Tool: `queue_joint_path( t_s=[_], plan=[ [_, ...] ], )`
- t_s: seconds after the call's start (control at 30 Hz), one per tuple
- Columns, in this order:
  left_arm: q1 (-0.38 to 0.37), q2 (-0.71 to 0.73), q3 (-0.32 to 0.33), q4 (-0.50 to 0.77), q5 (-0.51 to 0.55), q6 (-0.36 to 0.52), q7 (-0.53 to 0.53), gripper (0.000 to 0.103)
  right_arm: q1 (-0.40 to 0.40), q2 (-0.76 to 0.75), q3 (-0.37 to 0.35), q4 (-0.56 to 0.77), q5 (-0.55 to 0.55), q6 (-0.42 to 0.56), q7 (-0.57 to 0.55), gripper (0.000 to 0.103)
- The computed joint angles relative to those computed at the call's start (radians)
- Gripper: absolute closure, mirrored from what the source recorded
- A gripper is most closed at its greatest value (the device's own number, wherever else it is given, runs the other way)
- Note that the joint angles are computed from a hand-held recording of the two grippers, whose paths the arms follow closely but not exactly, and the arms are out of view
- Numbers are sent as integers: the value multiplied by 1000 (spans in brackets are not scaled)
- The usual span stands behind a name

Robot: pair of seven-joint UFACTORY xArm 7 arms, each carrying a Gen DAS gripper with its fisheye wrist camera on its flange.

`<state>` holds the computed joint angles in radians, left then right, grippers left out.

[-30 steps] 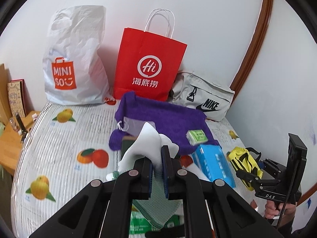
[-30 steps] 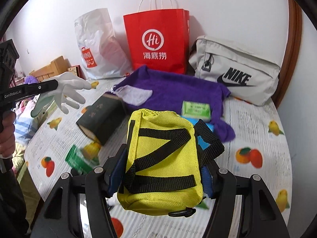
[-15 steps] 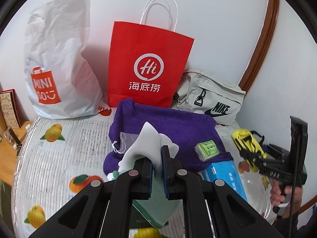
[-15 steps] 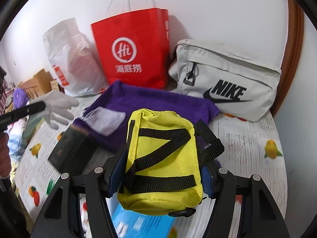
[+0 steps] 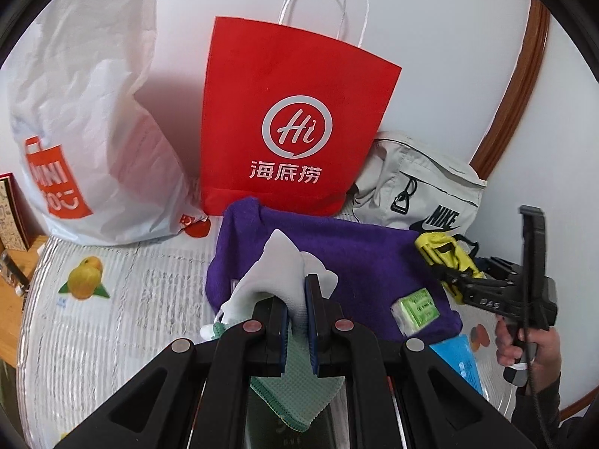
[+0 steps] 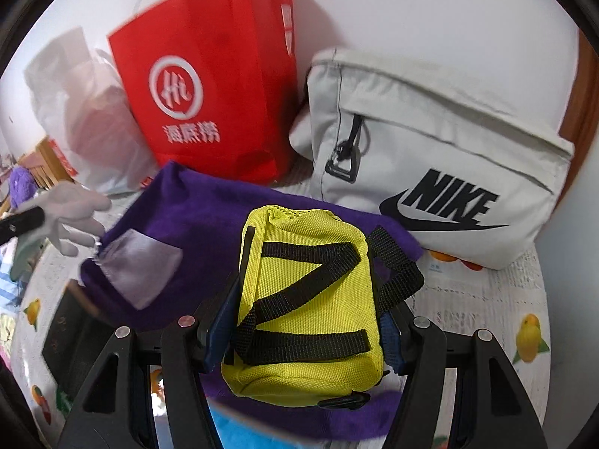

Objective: Organize soft objects
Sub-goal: 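Carry yellow pouch with right gripper while left gripper carries cloths to towel, then lower and release the yellow pouch and cloths onto the purple towel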

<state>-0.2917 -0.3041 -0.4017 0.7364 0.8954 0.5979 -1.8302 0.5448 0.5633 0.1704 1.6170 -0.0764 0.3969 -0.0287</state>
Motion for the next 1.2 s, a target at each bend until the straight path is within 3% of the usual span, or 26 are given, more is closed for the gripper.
queue_joint_path(
  t_s=[0.4, 0.8, 0.87, 1.03, 1.2],
  plan=[
    [42, 159, 103, 89, 122, -113, 49, 94, 17, 184, -14, 247, 9, 203, -36, 39],
    [-13, 331, 240, 141, 63, -233, 137, 94, 26, 251, -28, 332, 16, 270, -53, 34],
    [-20, 338, 250, 141, 37, -243, 159, 89, 27, 262, -26, 351, 20, 283, -59, 30],
    [-39, 343, 254, 142, -59, -256, 246, 51, 42, 252, -43, 341, -4, 278, -63, 27],
    [-73, 340, 239, 157, -118, -207, 311, 45, 46, 171, -53, 226, -34, 230, -50, 26]
  ],
)
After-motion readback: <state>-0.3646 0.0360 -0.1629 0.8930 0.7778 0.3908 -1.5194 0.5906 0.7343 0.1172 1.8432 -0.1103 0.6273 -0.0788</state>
